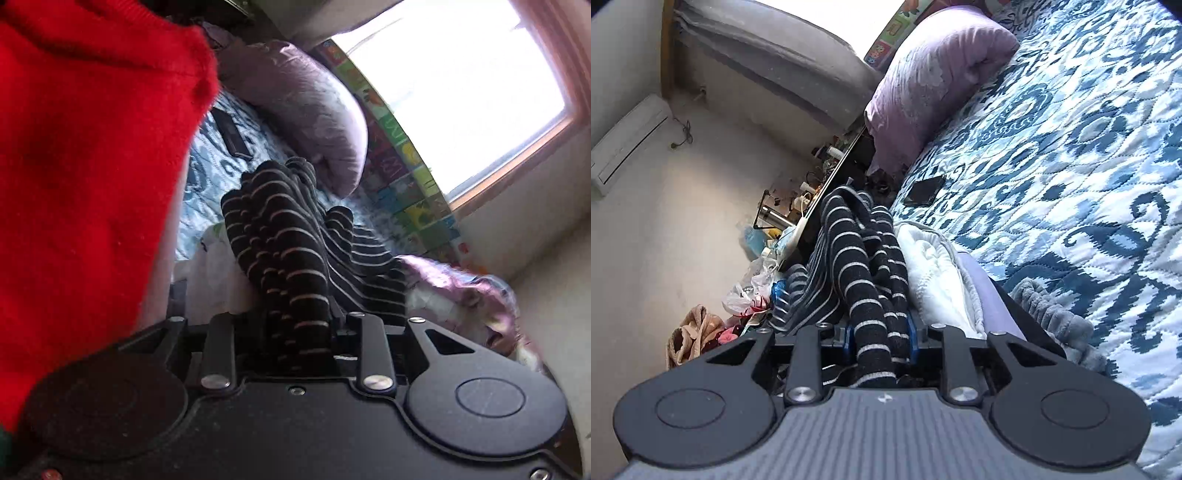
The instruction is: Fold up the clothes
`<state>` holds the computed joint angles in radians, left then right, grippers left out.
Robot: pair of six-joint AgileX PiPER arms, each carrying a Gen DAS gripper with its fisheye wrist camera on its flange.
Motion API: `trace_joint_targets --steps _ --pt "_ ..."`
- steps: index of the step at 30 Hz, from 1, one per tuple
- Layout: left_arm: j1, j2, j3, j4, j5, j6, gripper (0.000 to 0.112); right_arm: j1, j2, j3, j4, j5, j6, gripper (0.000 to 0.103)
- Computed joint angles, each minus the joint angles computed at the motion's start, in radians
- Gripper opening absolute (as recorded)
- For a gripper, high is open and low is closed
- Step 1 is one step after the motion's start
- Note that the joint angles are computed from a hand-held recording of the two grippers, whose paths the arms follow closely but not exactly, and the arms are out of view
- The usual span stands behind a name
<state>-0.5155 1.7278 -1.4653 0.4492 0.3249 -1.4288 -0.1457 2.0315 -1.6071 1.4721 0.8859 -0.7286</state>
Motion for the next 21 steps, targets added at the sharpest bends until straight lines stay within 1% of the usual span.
trace_joint_targets --steps 1,3,4,5,7,8,10,11,12,13,14,17,18,20,21 --pt "-0.007 -0.006 0.000 0.004 0.007 0.008 0.030 0.000 -0.002 -0.012 -0.023 0.001 0.010 0.026" --pt "-0.021 -0.026 0.003 -0.004 0.025 0.026 0.047 -0.004 -0.033 -0.018 -0.081 -0.010 0.049 0.029" --pt "-0.034 -0.042 0.010 0.033 0.035 -0.002 0.052 -0.005 -0.055 -0.014 -0.097 -0.017 0.064 0.035" --pt "-0.058 -0.061 0.014 0.110 0.063 -0.062 0.057 -0.008 -0.081 -0.009 -0.117 -0.027 0.077 0.038" --pt "-0.098 -0.069 -0.024 0.181 0.146 -0.080 0.058 -0.007 -0.135 -0.007 -0.175 -0.049 0.094 0.041" --pt "-0.118 -0.075 -0.039 0.206 0.182 -0.079 0.060 -0.016 -0.164 -0.009 -0.204 -0.033 0.103 0.044" --pt "-0.162 -0.111 -0.030 0.271 0.221 -0.102 0.063 -0.042 -0.215 -0.007 -0.257 -0.007 0.110 0.052" --pt "-0.195 -0.134 -0.018 0.315 0.249 -0.125 0.066 -0.052 -0.248 0.001 -0.283 0.002 0.110 0.054" --pt "-0.231 -0.147 -0.020 0.350 0.289 -0.131 0.071 -0.065 -0.292 0.018 -0.313 0.020 0.098 0.056" --pt "-0.266 -0.145 -0.039 0.367 0.338 -0.112 0.073 -0.068 -0.334 0.033 -0.361 0.027 0.105 0.063" --pt "-0.306 -0.143 -0.059 0.384 0.396 -0.086 0.078 -0.071 -0.375 0.046 -0.409 0.036 0.113 0.072" --pt "-0.447 -0.127 -0.128 0.439 0.595 0.019 0.082 -0.069 -0.523 0.123 -0.549 0.075 0.133 0.082" --pt "-0.490 -0.119 -0.154 0.451 0.655 0.052 0.087 -0.059 -0.577 0.154 -0.603 0.078 0.152 0.084" --pt "-0.569 -0.095 -0.210 0.481 0.766 0.101 0.096 -0.036 -0.672 0.199 -0.699 0.090 0.198 0.095" --pt "-0.602 -0.076 -0.244 0.498 0.819 0.120 0.097 -0.013 -0.710 0.210 -0.751 0.091 0.237 0.097"
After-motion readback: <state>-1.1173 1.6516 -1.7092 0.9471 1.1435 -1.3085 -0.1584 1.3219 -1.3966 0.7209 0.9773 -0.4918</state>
